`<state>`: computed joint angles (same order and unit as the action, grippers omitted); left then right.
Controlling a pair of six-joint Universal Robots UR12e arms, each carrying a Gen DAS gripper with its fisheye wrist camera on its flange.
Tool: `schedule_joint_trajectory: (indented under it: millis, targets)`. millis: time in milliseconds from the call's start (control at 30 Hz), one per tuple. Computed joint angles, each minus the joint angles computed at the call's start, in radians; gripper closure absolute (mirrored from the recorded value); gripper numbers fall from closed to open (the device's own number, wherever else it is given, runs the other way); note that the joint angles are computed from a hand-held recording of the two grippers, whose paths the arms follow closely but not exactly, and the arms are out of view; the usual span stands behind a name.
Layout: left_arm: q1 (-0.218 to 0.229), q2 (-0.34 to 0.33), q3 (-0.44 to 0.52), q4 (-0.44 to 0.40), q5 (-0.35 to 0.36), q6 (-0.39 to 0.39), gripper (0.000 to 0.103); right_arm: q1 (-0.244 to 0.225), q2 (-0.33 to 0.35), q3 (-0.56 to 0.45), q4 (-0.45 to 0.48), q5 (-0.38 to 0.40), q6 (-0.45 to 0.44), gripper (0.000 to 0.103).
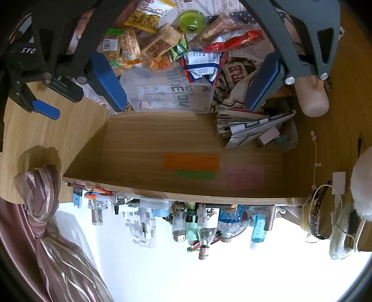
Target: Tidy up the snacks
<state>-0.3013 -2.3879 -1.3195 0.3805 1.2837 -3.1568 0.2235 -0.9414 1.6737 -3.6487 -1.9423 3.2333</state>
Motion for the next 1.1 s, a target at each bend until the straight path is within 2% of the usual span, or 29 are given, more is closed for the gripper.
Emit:
schedule_joint_trajectory:
  millis: [1100]
  targets:
    - [-0.004,0.001,-0.003,0.004,-0.005,0.003,0.0,0.0,0.002,0.0,-0.022,0.002,0.008,0.0]
